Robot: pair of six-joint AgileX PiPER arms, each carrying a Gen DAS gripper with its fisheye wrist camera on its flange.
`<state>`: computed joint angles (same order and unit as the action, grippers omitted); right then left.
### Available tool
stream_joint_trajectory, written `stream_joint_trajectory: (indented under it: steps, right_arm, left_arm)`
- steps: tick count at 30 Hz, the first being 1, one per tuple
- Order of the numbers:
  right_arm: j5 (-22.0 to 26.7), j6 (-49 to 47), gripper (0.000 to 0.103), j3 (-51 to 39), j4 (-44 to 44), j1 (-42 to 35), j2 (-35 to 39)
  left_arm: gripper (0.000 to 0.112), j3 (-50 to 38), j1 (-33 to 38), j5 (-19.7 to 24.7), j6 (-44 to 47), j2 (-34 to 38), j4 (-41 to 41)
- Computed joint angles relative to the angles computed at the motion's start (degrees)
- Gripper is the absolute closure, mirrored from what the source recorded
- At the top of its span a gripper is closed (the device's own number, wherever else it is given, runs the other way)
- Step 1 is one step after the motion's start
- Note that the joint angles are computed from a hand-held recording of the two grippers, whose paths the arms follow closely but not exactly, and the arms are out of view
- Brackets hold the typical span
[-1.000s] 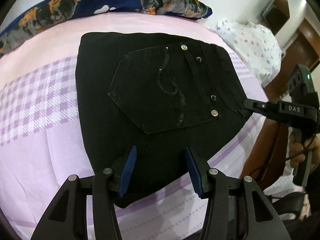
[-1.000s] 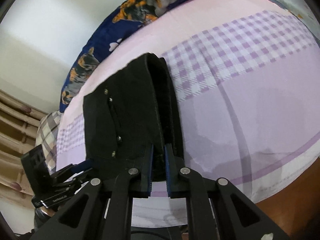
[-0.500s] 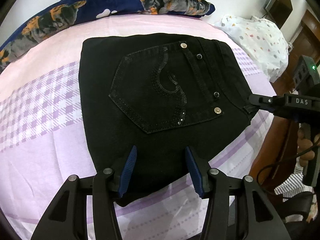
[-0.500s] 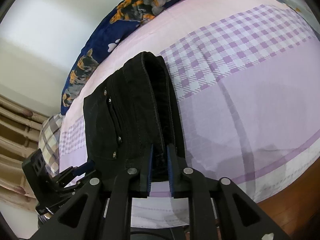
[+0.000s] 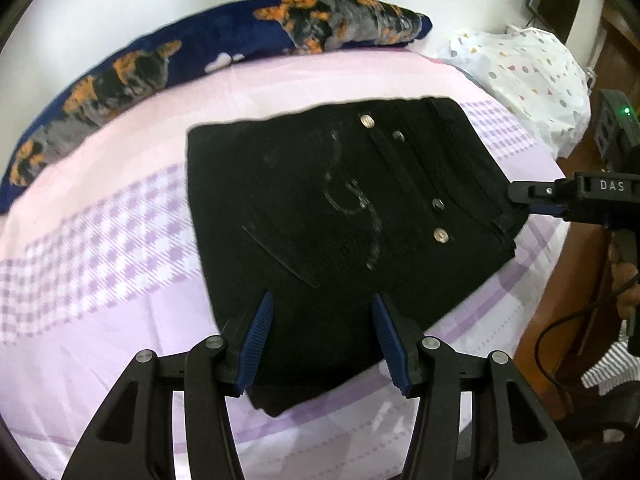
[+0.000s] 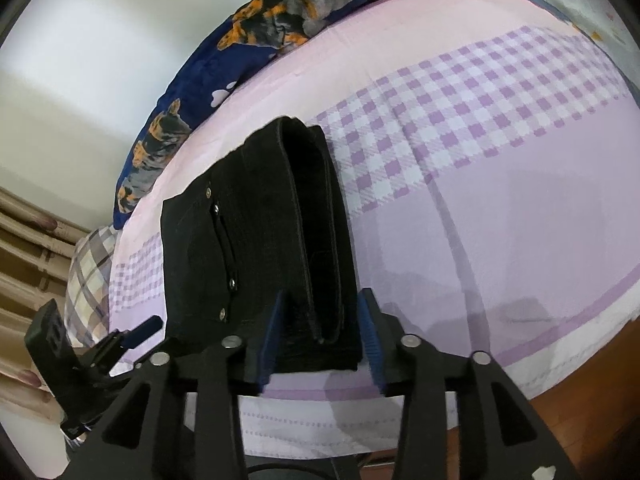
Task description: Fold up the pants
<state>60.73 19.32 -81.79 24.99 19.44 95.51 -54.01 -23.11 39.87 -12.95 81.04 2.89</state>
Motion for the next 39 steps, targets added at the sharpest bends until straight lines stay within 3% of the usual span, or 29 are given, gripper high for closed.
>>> stream_joint_trajectory:
  steps: [6,9,12,14,21,29,39]
  right_arm:
    - [1.6,-1.0,0.05,-5.2,-1.2,-1.0,2.7]
    - [3.0,-2.4,0.049,-8.9,-1.9,-1.1,5.5]
    - [4.1,-4.8,0.049,-11.5,0.0,-1.9,8.5]
    - [4.6,-7.4,0.049,-12.3,3.1,-3.0,10.3]
    - [6.6,-12.8,0.049,-12.6,9.0,-5.7,14.0]
    - [5.1,-16.7,0.048,-8.8,13.4,-7.6,13.4]
    - [5.1,-19.1,0.051,-6.3,16.3,-8.8,13.3]
  left_arm:
    - [0.055,-1.4,1.2,0.5,-4.9,0.2,8.0]
    - [0.054,-2.4,4.0,0.4,-3.5,1.2,7.2]
    - [0.053,-3.1,9.2,0.0,3.6,1.7,-0.3]
    - [0.053,-3.7,14.3,0.5,11.5,2.7,-9.7]
    - [0.053,-4.5,25.6,4.9,26.7,6.8,-30.5]
    - [0.053,-4.5,29.3,8.3,33.2,9.8,-40.5]
    - [0.053,-5.9,28.4,8.7,32.9,12.9,-41.5]
